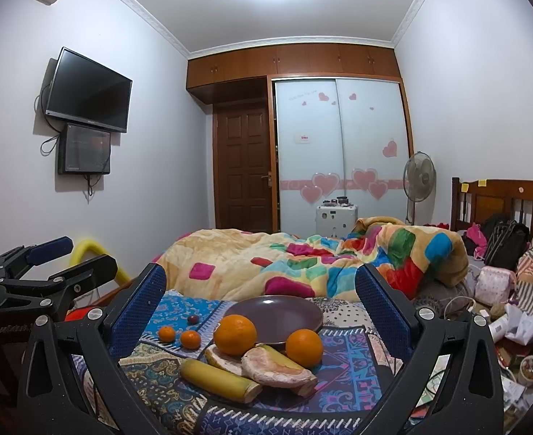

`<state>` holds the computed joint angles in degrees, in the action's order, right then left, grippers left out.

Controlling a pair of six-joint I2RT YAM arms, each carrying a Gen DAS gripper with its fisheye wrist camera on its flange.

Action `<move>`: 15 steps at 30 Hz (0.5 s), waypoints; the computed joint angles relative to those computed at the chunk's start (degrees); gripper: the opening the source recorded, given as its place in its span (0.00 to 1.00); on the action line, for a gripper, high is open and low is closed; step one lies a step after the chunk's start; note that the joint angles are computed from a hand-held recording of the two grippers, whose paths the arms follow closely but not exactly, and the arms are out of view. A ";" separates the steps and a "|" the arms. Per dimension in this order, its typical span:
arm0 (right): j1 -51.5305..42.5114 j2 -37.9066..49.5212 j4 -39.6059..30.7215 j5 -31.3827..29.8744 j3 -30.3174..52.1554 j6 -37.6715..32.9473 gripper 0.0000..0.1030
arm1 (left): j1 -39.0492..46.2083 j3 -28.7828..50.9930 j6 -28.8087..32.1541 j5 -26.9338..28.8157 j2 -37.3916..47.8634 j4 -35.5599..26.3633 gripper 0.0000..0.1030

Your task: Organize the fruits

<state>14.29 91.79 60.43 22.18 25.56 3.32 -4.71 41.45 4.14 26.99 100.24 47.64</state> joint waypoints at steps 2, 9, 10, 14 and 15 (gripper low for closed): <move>0.02 0.14 0.15 0.22 0.00 -0.23 1.00 | 0.08 0.05 -0.04 0.07 0.06 0.01 1.00; 0.19 0.03 0.35 0.32 -0.16 -0.62 1.00 | 0.41 0.41 0.05 0.53 0.24 -0.47 1.00; 0.18 0.05 0.35 0.31 -0.18 -0.52 1.00 | 0.44 0.39 0.05 0.54 0.23 -0.41 1.00; 0.50 0.38 0.33 0.58 0.10 -0.35 1.00 | 0.44 0.44 0.04 0.44 0.17 -0.50 1.00; 0.47 0.33 0.21 0.52 0.13 -0.36 1.00 | 0.44 0.46 0.09 0.34 0.16 -0.59 1.00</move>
<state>14.76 92.12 60.65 22.70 25.68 2.96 -4.27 41.91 4.23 27.33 100.40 47.05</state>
